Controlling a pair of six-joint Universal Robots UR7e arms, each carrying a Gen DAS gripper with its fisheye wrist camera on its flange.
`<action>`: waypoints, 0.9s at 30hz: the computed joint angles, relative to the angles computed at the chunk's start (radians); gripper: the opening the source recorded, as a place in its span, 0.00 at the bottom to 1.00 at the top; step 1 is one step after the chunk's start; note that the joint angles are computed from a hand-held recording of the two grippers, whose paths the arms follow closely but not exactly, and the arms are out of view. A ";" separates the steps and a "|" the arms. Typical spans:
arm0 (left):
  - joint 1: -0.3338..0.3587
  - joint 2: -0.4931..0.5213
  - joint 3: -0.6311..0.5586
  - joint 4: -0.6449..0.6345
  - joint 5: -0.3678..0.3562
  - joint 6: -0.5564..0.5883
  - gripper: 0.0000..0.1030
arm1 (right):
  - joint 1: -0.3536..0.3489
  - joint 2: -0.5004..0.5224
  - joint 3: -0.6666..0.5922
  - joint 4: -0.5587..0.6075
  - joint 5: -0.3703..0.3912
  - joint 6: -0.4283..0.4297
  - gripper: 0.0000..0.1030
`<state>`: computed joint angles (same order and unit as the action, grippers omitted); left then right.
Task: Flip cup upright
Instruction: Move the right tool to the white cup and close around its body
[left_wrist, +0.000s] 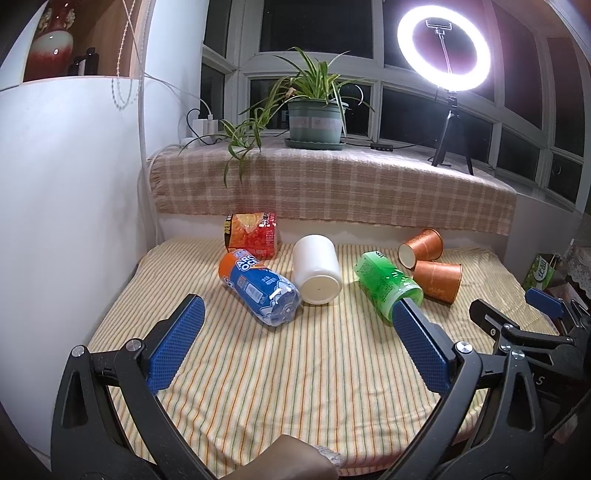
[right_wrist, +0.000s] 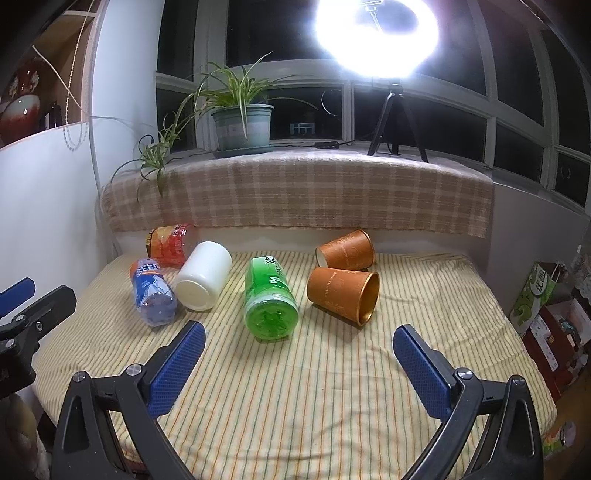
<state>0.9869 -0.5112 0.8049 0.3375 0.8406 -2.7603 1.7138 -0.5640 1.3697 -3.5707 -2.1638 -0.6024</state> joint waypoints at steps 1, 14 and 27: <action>0.004 -0.001 -0.001 -0.001 0.000 0.000 1.00 | 0.001 0.000 -0.003 0.010 0.002 0.003 1.00; 0.046 -0.047 0.037 -0.009 -0.048 -0.027 1.00 | 0.004 0.065 -0.219 0.344 0.063 0.060 1.00; 0.084 -0.136 0.152 -0.038 -0.118 -0.052 1.00 | 0.015 0.323 -0.796 0.908 0.066 0.126 1.00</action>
